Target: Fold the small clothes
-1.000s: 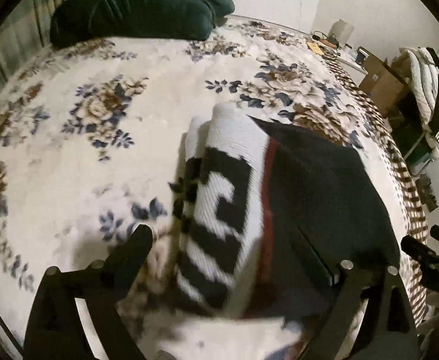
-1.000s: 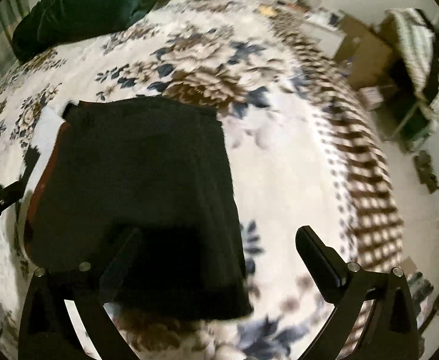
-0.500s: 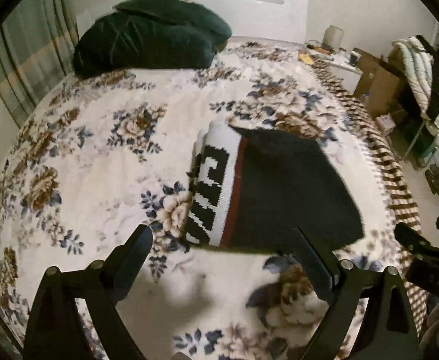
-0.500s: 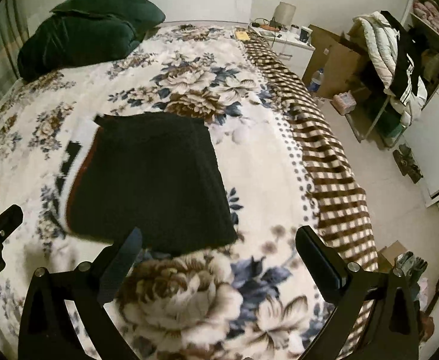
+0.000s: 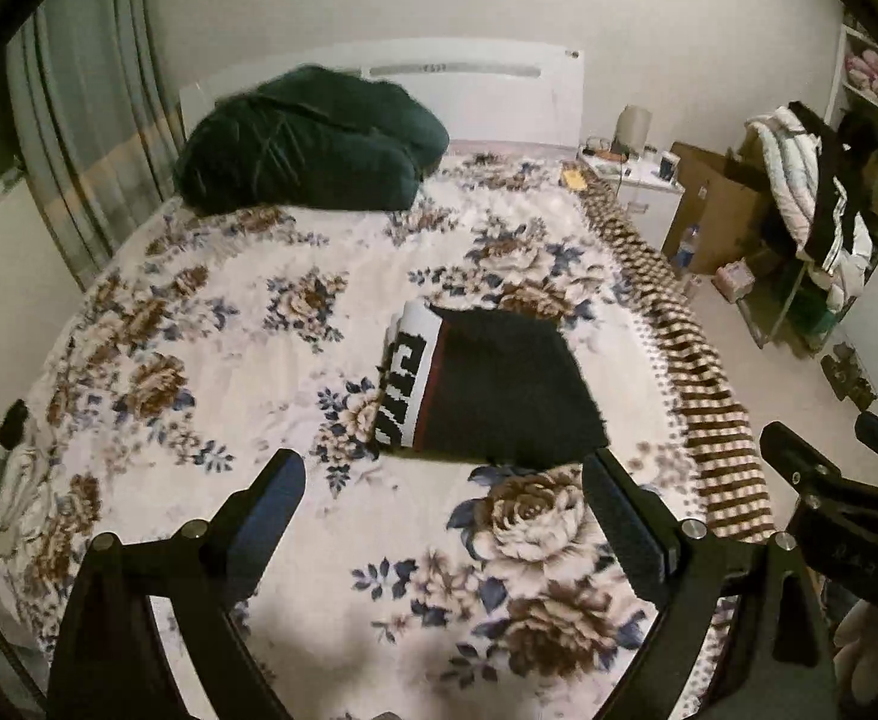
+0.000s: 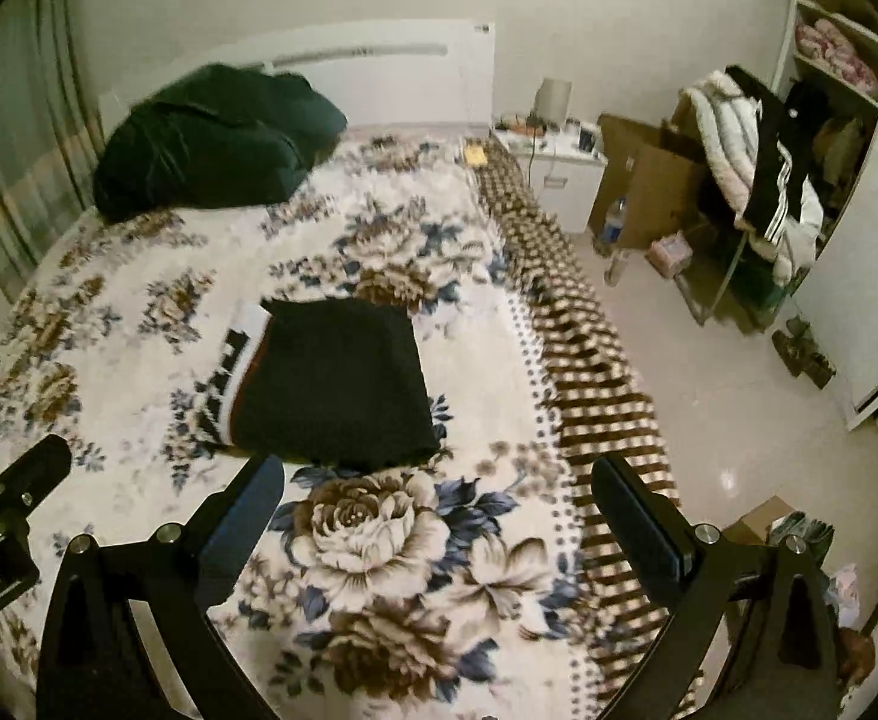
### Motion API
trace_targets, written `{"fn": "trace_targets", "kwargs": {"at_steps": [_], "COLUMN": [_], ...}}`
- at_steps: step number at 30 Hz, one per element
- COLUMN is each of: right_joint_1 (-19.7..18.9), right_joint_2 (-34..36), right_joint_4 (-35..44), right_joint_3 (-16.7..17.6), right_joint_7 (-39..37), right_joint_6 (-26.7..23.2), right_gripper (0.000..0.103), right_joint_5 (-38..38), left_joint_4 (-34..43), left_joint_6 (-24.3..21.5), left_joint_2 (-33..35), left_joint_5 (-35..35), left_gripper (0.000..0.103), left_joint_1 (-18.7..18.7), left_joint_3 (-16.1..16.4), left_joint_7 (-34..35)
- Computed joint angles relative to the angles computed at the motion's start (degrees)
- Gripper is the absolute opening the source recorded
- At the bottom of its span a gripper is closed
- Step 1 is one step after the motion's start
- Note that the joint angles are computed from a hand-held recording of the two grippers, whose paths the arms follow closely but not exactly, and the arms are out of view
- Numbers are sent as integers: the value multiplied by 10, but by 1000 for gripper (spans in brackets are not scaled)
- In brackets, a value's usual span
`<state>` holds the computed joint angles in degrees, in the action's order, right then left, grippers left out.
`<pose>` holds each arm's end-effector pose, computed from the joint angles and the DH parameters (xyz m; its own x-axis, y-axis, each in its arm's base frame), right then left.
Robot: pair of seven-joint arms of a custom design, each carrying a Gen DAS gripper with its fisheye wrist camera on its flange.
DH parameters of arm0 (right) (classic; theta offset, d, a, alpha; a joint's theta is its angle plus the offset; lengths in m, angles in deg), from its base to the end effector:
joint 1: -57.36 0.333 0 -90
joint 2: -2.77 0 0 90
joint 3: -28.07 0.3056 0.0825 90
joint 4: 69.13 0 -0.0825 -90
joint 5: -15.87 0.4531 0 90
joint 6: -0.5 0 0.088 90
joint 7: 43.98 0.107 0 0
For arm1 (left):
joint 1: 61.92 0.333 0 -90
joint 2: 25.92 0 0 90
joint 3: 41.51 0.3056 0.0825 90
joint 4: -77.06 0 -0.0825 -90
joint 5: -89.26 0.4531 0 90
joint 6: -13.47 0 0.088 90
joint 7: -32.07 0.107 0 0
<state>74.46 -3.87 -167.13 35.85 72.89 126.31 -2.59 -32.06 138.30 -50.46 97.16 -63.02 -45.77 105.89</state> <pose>0.5788 0.2615 0.6806 0.0583 -0.9968 0.0552 -0.7772 -0.0801 -0.6241 0.5255 -0.0533 0.7451 0.1400 -0.9900 0.0169 -0.7435 -0.1163 -0.6586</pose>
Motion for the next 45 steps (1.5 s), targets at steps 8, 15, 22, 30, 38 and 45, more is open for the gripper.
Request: {"fn": "trace_targets", "kwargs": {"at_steps": [8,15,22,30,38,45], "right_joint_1": [-18,-36,-51,-65,-72,-75], "right_joint_2": [-143,-218,-262,-280,-287,-291], "right_joint_4": [-28,-10,6,8,11,15], "right_joint_3": [20,49,68,78,83,86], "right_joint_7": [-37,-50,-57,-63,-68,-68], "right_joint_6": [-38,-89,-131,-143,-152,-160], "right_gripper": [103,103,103,103,103,103], "right_joint_5": [29,60,82,93,99,103], "left_joint_4": [26,35,23,9,5,4], "left_joint_6": [-60,-88,-109,-113,-122,-125], "left_joint_2": [-78,-126,-161,-182,-191,-195], "left_joint_5": [10,21,27,49,52,53], "left_gripper": [94,94,103,103,103,103], "left_joint_1": [-8,-14,-17,-14,-20,-21], "left_joint_3": [-12,-10,-11,-18,-20,-17], "left_joint_7": [-29,-27,-32,-42,-43,-42]}}
